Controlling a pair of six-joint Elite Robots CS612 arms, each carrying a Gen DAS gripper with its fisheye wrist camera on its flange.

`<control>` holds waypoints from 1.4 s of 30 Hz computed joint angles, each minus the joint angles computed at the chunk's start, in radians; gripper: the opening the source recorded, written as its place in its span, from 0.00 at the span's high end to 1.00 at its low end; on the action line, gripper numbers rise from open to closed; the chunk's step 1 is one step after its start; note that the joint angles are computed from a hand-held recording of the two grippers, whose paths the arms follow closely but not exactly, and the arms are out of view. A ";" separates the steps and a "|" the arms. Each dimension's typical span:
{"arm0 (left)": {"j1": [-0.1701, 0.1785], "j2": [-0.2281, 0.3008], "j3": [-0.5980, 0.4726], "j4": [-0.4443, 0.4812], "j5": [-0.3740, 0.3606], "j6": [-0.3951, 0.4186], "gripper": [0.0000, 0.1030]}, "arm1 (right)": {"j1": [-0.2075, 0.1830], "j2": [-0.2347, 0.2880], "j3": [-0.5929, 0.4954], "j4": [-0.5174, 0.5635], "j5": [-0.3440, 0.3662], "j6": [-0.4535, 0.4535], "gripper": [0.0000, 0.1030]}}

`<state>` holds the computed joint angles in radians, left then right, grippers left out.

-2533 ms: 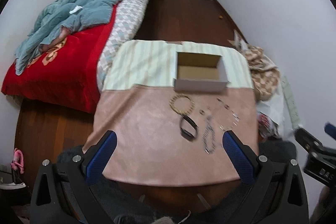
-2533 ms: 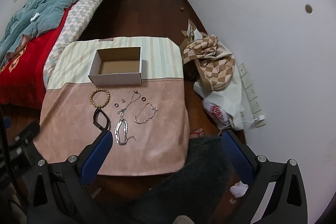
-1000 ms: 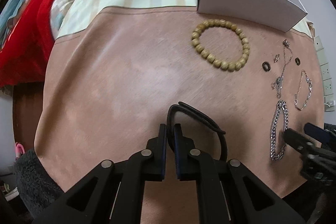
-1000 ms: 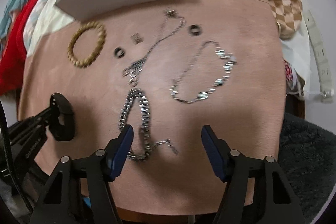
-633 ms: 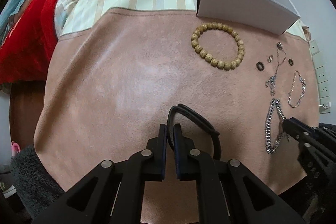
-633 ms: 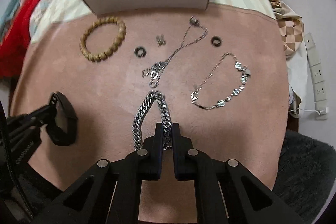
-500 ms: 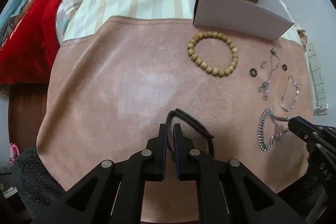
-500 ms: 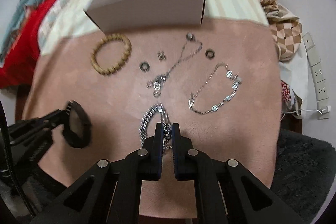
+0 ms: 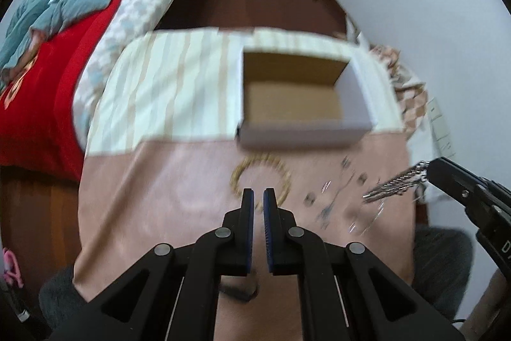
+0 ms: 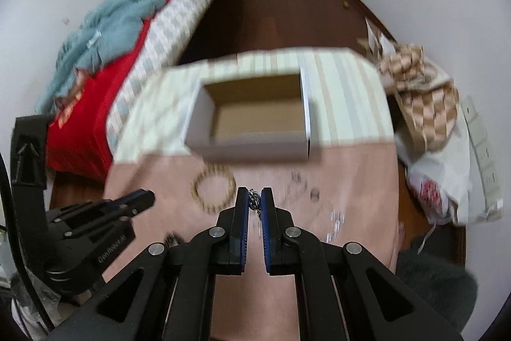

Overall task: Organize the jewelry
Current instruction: 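Carry both items into the white box and open both tools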

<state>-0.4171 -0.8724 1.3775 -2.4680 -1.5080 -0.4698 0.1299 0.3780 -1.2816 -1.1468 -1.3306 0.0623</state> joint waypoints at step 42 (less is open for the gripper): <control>0.045 0.030 0.131 0.063 -0.211 -0.233 0.86 | -0.003 0.118 -0.157 0.170 0.031 0.033 0.92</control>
